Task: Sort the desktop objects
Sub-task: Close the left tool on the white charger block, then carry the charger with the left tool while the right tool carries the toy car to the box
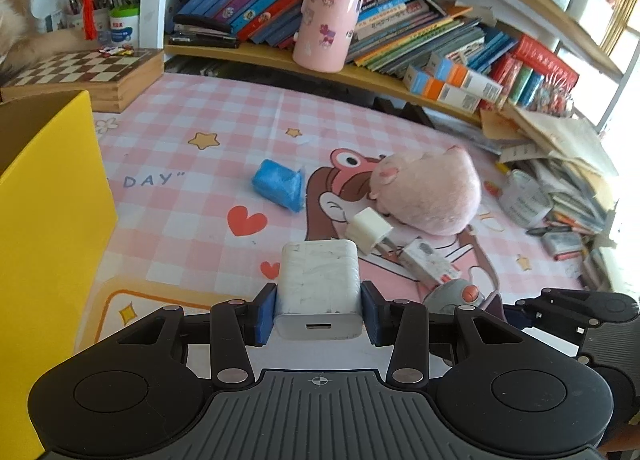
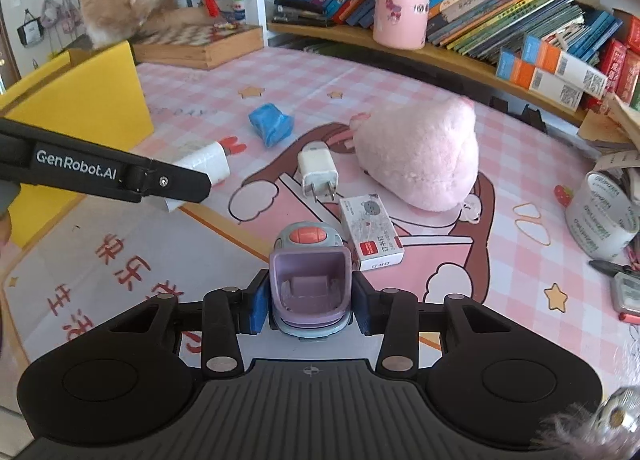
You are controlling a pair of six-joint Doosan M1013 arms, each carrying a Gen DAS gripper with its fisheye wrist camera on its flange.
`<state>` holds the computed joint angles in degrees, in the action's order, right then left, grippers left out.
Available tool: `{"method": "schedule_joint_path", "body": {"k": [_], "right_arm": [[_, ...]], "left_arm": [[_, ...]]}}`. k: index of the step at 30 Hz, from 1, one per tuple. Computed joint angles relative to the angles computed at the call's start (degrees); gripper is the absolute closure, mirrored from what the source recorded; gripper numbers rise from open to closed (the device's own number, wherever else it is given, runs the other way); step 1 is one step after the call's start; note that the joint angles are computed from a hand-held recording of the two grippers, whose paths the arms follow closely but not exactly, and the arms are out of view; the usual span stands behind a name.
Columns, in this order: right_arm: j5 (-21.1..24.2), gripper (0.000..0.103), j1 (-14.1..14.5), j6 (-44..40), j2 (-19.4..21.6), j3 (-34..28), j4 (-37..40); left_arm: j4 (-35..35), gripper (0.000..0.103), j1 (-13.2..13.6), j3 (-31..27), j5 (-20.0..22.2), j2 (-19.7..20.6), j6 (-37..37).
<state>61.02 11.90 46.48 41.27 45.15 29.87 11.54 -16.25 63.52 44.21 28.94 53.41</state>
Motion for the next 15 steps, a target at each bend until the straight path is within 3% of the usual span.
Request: {"method": "schedule_joint_path", "body": {"k": [15], "right_arm": [[-1.9, 0.065, -0.6, 3.8, -5.8, 7.2, 2.1]], "left_arm": [[0.4, 0.061, -0.7, 8.1, -5.3, -6.1, -3.2]]}}
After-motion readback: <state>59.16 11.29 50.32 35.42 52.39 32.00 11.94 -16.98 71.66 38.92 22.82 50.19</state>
